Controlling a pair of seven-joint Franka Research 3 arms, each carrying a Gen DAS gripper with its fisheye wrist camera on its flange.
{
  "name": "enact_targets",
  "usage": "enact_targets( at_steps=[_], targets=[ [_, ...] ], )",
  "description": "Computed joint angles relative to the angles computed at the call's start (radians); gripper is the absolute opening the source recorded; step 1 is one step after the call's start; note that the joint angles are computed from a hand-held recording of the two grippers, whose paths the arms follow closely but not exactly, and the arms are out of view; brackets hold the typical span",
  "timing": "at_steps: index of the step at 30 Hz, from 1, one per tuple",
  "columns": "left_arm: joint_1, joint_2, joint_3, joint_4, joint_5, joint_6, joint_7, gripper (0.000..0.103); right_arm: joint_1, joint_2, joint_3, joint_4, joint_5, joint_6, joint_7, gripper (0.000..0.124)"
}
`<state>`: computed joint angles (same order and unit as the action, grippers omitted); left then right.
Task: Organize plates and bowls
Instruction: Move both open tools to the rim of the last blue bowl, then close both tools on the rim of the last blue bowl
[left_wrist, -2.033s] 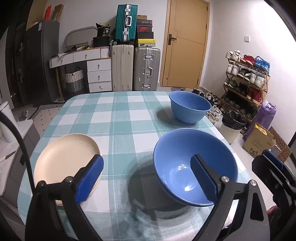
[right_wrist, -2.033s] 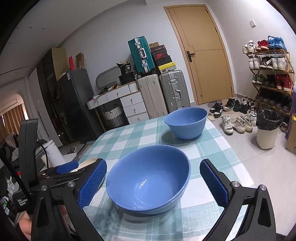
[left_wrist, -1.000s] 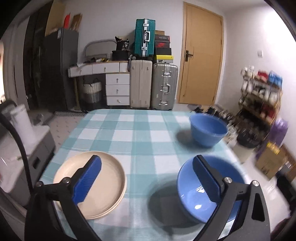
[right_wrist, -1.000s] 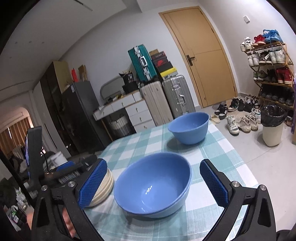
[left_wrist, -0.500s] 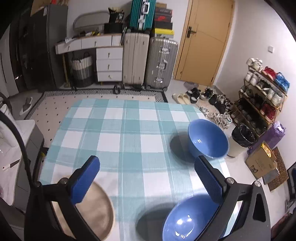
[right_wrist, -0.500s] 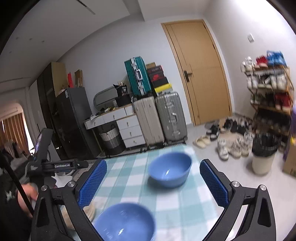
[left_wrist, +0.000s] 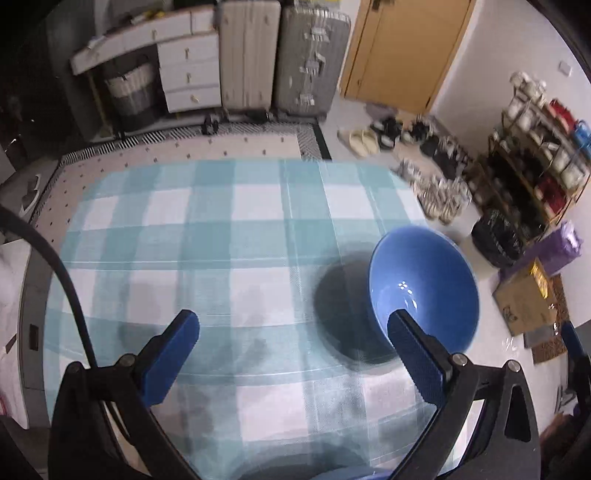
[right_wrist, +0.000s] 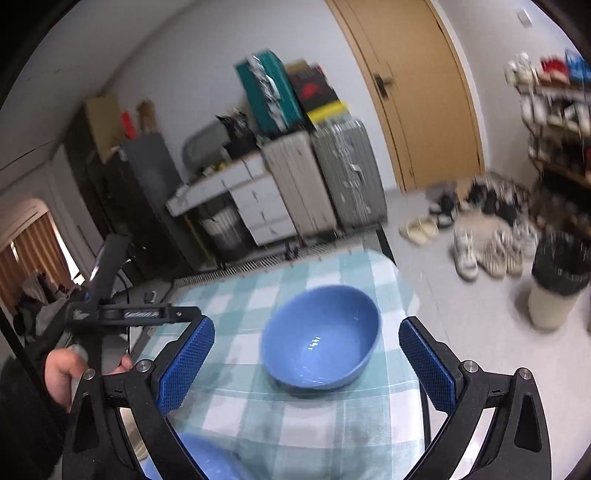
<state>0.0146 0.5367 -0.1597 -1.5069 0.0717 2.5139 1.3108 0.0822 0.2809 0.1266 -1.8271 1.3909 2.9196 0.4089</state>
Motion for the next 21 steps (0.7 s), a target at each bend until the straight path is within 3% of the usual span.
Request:
enact_targets(
  at_steps=[2,4,7,9,14,18,21],
  targets=[
    [-0.025,0.059,0.012,0.09,0.025,-0.059,-0.014,0.102,0.029,0.073,-0.048,0.061,-0.207,-0.013,0.211,0.102],
    [-0.057,0.112,0.033,0.172,0.068,-0.104,-0.036,0.102,0.044,0.158,-0.097,0.151,-0.382,-0.081,0.387,0.099],
    [-0.079,0.185,0.036,0.278,0.097,-0.159,-0.034,0.102,0.04,0.27,-0.129,0.282,-0.544,-0.221,0.54,0.08],
    [-0.084,0.231,0.027,0.346,0.096,-0.201,-0.015,0.102,0.061,0.349,-0.171,0.375,-0.663,-0.281,0.675,0.079],
    [-0.104,0.295,0.022,0.427,0.096,-0.227,0.021,0.102,0.025,0.469,-0.141,0.513,-0.755,-0.339,0.788,0.073],
    [-0.115,0.366,0.021,0.528,0.087,-0.29,0.027,0.102,0.026,0.539,-0.147,0.612,-0.874,-0.425,0.902,0.055],
    [-0.112,0.39,0.016,0.558,0.062,-0.298,0.018,0.102,0.018,0.575,-0.131,0.662,-0.936,-0.444,0.948,0.052]
  ],
)
